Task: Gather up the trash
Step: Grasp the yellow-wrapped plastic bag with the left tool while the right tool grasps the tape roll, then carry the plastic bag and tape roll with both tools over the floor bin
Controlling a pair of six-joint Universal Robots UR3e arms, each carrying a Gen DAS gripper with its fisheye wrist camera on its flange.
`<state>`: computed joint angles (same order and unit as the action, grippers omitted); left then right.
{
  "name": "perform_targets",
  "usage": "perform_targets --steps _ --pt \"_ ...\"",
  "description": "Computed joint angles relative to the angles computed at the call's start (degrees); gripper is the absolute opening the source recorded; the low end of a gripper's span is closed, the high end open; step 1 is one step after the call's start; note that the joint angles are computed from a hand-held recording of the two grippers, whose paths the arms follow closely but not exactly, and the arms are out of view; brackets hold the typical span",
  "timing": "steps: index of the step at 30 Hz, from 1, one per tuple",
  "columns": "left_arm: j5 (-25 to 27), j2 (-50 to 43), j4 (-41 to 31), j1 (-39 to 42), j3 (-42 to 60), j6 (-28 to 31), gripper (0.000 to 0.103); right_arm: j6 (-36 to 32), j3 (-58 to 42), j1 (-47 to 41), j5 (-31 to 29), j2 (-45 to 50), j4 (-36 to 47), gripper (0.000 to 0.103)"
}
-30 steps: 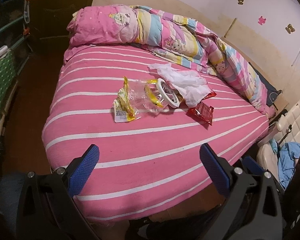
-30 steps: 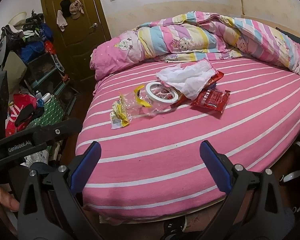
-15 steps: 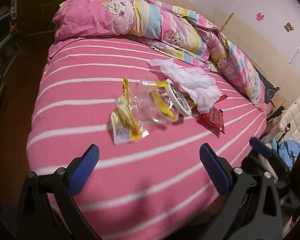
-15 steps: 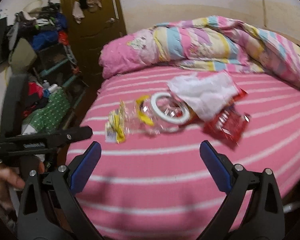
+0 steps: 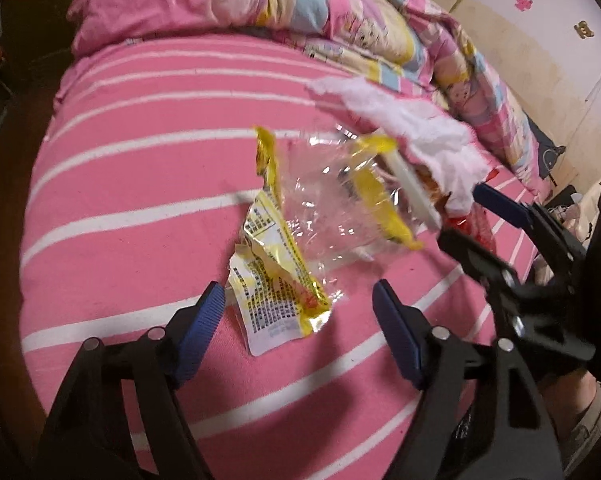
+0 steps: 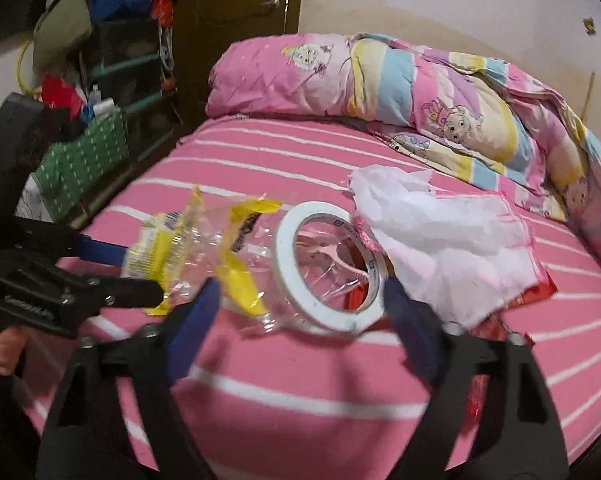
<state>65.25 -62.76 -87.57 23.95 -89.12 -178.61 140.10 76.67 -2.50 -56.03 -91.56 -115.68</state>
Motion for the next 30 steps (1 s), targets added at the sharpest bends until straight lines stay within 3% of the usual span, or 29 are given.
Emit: perform_targets --steps 6,10,13,15,17,22,25,30 --pt "0.30 -4.64 2.71 -2.84 0.78 -0.93 0.074 -0.95 -0.63 2.04 -1.80 4.22 -2.96 0.059" --pt "1.02 -6.85 5.07 -4.01 0.74 -2.02 0.063 -1.86 0.51 2.32 -2.72 4.49 -4.23 0.029" --pt "1.29 -8.10 5.32 -4.30 1.40 -1.99 0.044 -2.11 1.86 1.44 -1.85 3.22 -4.91 0.025" --pt "-0.85 -7.73 4.07 -2.56 1.00 -1.43 0.025 -1.97 2.40 -0.36 0.70 2.17 -4.69 0.022" --pt "-4.96 -6.61 1.88 0.41 0.24 -1.03 0.019 -1.46 2.58 -2.22 3.64 0.98 -4.36 0.019" --pt "-7.95 -3.45 1.79 2.06 -1.26 -1.98 0.017 0.23 1.21 -7.55 13.17 -1.49 -0.37 0.015" --pt "-8.63 -1.35 1.69 1.91 -1.42 -2.43 0.015 -0.12 -1.01 -10.59 19.01 -2.22 6.10 0.014" --pt "-13.24 5.03 -5.82 7.89 -0.94 1.23 0.014 -2.37 -3.68 -14.34 24.94 -4.00 16.56 0.012"
